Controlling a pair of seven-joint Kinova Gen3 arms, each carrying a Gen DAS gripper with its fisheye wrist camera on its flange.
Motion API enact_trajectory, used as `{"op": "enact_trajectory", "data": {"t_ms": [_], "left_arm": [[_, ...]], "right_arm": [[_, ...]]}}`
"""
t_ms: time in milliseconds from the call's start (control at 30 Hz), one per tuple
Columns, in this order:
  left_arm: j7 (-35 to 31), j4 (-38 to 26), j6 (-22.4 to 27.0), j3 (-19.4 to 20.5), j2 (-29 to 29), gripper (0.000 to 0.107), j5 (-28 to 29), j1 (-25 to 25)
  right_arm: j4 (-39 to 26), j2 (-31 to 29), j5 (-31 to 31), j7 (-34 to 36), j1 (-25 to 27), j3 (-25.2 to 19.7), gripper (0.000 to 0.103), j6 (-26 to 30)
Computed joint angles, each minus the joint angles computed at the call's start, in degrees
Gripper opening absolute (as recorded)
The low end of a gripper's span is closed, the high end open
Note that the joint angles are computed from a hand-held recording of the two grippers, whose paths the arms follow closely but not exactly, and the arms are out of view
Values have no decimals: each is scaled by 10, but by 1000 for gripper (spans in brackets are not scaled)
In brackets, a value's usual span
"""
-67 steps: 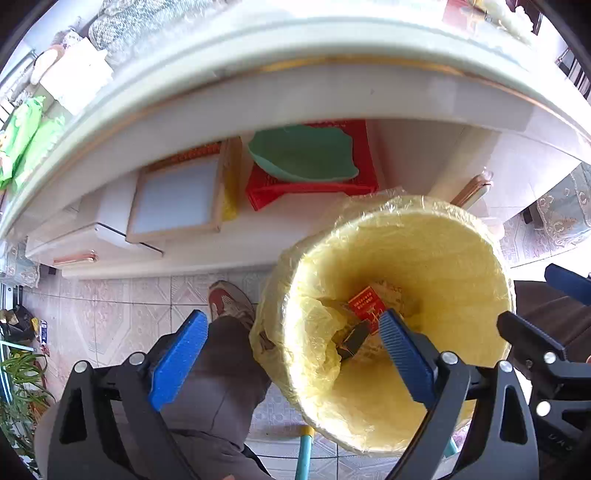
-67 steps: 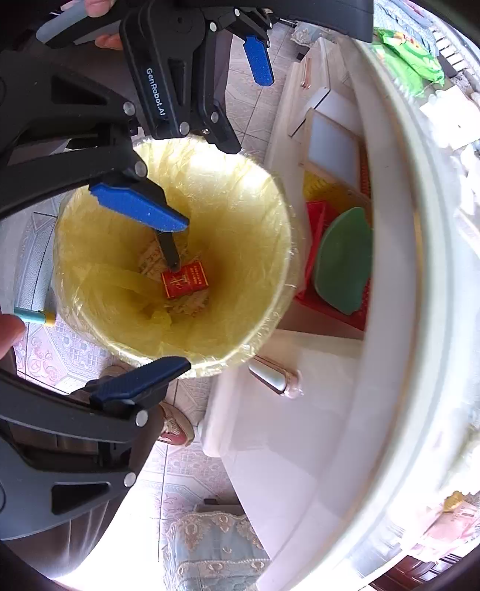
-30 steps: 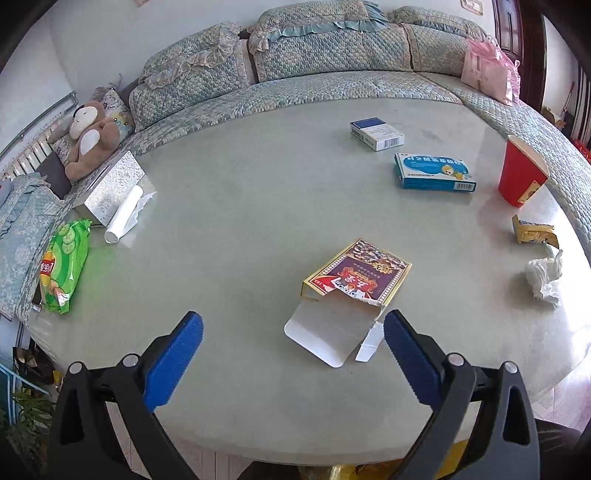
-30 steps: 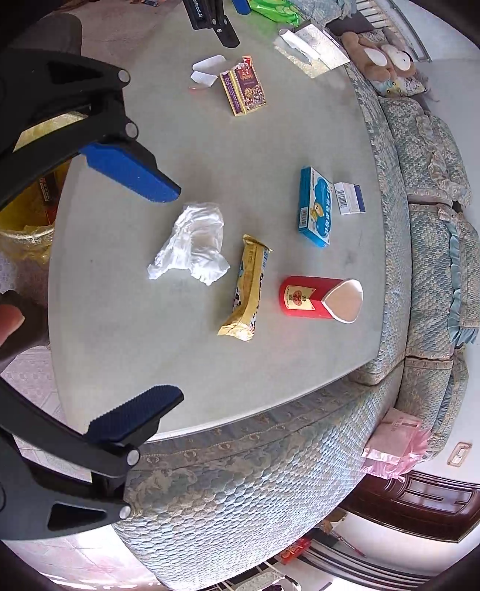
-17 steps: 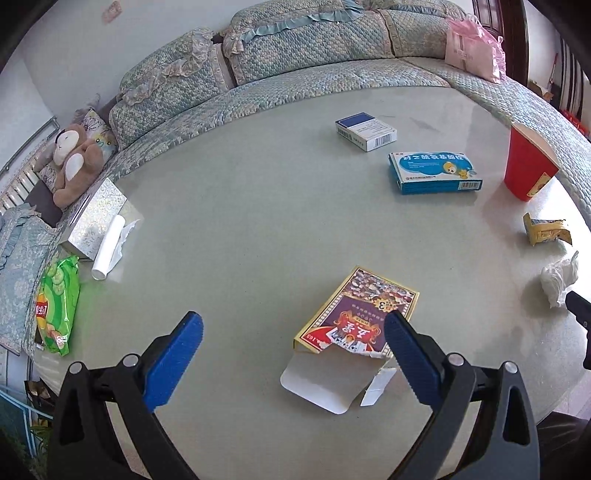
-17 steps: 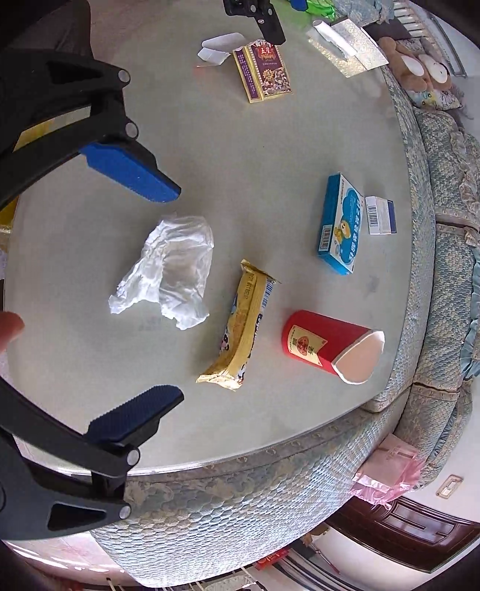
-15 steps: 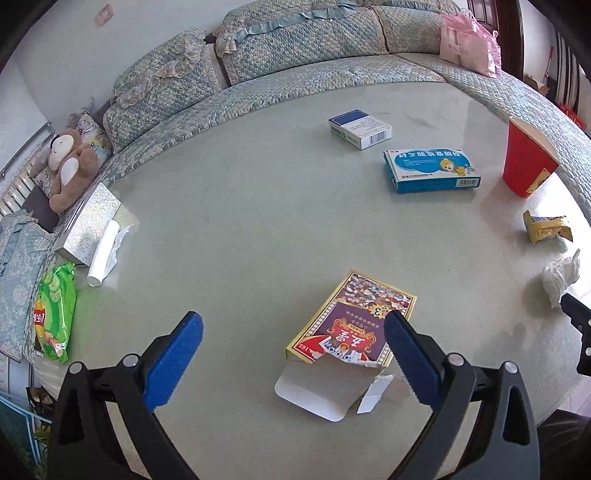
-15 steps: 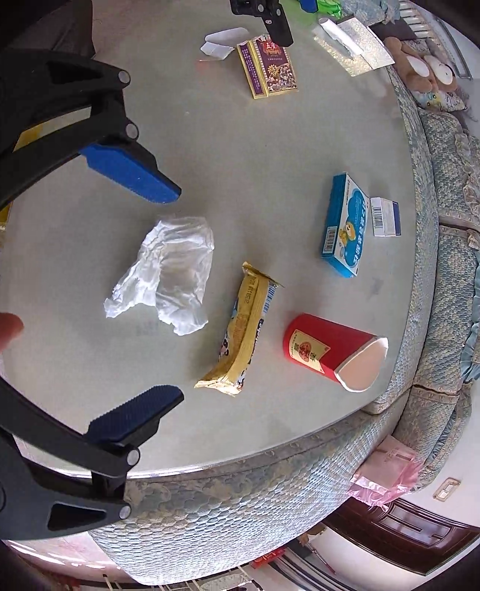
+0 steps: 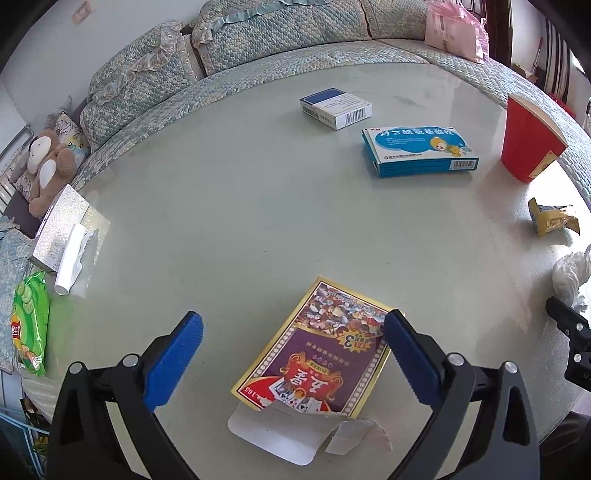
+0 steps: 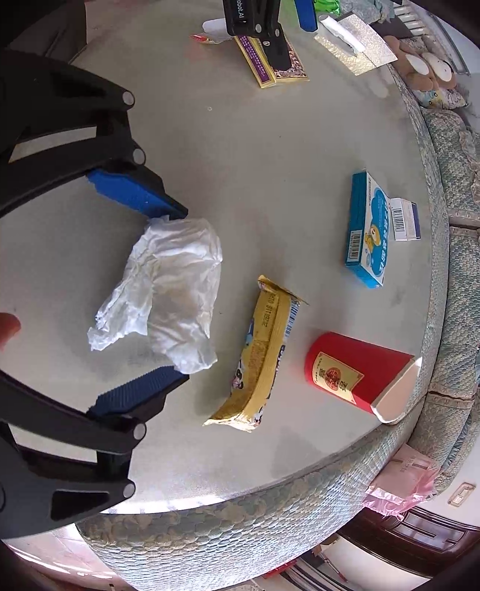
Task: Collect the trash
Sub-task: 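Grasp the crumpled tissue with the right tool while the left tool grasps the card box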
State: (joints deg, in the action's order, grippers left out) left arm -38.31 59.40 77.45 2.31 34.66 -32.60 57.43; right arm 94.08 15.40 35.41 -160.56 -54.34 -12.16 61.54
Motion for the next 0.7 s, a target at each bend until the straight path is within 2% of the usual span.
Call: {"op": "enact_trajectory", "data": {"t_ms": [133, 267, 433, 533, 600, 667, 700], "left_arm": [[-33, 16, -20, 18, -13, 96, 0, -5], [-91, -7, 16, 13, 10, 96, 0, -5], [-103, 25, -25, 14, -1, 96, 20, -19], [-89, 39, -44, 13, -9, 95, 28, -23], [-84, 52, -65, 16, -18, 89, 36, -29], [-84, 57, -78, 21, -22, 76, 43, -33], [-85, 55, -77, 21, -21, 75, 42, -31]], "right_arm": [[8, -8, -18, 2, 13, 0, 79, -19], [11, -10, -20, 3, 17, 0, 79, -24], [12, -8, -4, -11, 8, -1, 79, -21], [15, -8, 4, -17, 2, -2, 76, -23], [18, -11, 3, -11, 3, -5, 67, -30], [17, -9, 14, -17, -4, -5, 65, -25], [19, -10, 16, -18, -4, -6, 61, -29]]}}
